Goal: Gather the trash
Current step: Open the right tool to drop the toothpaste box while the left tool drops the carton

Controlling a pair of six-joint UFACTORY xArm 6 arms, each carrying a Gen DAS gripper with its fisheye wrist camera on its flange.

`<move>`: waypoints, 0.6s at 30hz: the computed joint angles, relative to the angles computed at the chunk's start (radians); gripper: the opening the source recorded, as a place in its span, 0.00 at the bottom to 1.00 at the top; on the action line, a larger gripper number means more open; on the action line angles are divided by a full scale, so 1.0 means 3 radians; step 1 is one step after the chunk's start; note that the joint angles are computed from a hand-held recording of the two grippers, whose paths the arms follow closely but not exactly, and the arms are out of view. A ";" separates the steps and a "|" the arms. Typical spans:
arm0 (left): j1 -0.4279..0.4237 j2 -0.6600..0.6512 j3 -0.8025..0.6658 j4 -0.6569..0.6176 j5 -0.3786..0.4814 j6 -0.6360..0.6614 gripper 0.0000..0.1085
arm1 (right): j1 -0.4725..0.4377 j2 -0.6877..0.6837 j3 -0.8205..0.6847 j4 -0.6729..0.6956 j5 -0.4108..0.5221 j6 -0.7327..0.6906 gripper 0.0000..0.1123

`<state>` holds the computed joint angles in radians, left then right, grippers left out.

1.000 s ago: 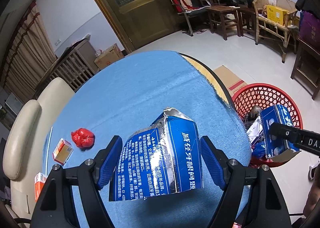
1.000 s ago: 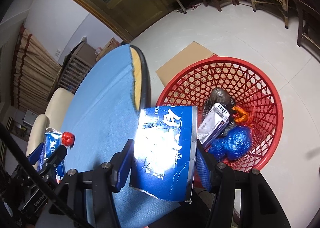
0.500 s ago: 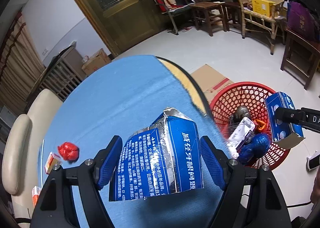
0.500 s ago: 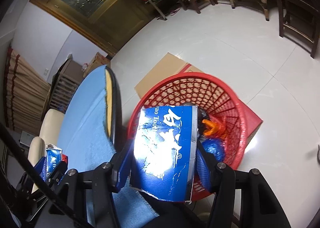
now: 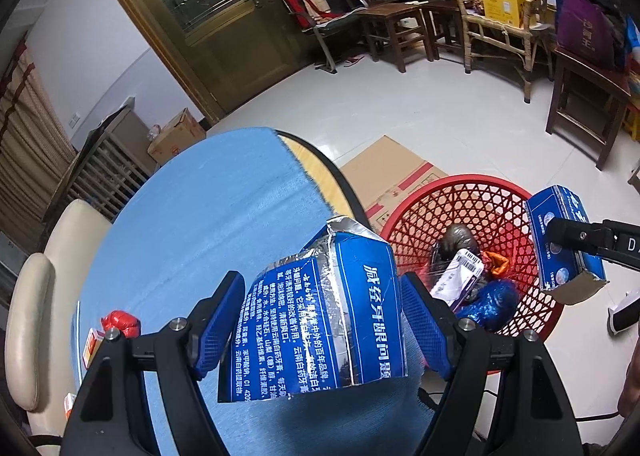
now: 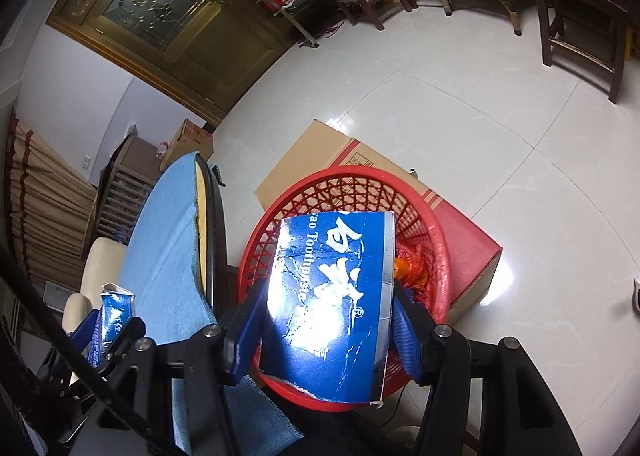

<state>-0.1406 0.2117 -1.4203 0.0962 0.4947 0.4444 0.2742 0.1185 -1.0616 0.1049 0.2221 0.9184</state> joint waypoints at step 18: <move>-0.0189 0.0075 -0.0060 -0.0015 0.0082 0.0005 0.74 | -0.0097 -0.0136 0.0163 0.0422 -0.0031 -0.0297 0.55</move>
<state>-0.1973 0.2343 -1.4383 0.0916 0.5193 0.4459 0.2451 0.0778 -1.0127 0.2315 0.2127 0.8293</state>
